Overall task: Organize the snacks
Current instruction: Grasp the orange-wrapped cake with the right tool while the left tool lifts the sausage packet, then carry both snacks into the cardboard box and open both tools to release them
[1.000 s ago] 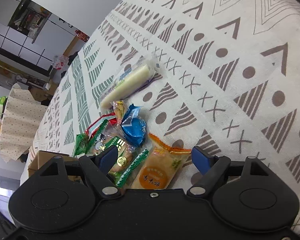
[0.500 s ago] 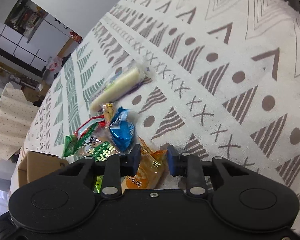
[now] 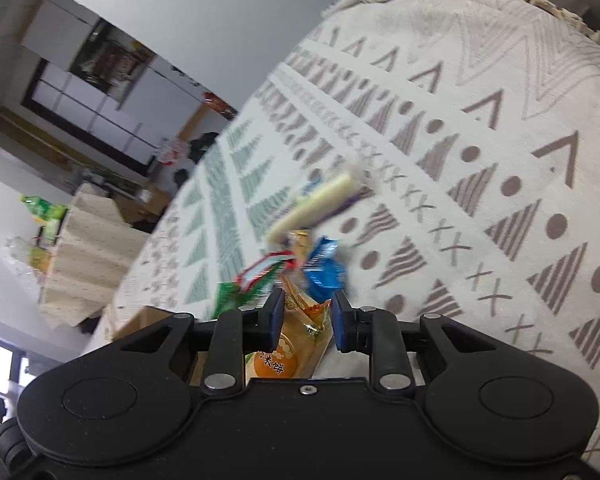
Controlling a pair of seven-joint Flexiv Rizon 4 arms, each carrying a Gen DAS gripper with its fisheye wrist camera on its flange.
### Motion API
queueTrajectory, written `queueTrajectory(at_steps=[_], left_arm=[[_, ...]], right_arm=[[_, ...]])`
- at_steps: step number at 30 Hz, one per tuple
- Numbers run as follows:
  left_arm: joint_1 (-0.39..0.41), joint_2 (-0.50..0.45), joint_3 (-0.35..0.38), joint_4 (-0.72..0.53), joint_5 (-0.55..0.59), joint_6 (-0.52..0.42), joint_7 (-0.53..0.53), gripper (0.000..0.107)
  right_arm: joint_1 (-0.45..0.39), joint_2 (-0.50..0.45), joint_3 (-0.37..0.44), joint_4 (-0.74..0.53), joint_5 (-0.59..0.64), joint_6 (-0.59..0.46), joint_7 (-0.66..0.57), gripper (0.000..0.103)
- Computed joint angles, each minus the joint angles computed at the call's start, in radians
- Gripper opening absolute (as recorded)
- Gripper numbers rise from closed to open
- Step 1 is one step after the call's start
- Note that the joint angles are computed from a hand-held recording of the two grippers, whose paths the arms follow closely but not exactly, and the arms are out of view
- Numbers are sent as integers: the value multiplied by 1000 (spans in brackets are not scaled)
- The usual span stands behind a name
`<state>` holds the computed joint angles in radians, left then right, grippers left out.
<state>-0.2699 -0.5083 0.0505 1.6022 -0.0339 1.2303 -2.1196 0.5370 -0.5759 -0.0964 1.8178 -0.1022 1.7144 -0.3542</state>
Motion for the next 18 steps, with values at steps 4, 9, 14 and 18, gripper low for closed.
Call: queueTrajectory(at_steps=[4,9,14,18], left_arm=[[-1,21,16,12,12,0,-16,18],[3,44,35,20,40,-8,-33,18],[8,67,54,28,75,-14,-64,18],[17,86,63,41,99,-12,-87,18]], right_arm=[[-37,-13,51,-21,-7,43,-36,25],[-65,-25,101,-44,-7,80,-82,23],[-84,-39,138,-69,-6,122,-124,23],[-93,-49,160,-88,-5,153,-154,22]])
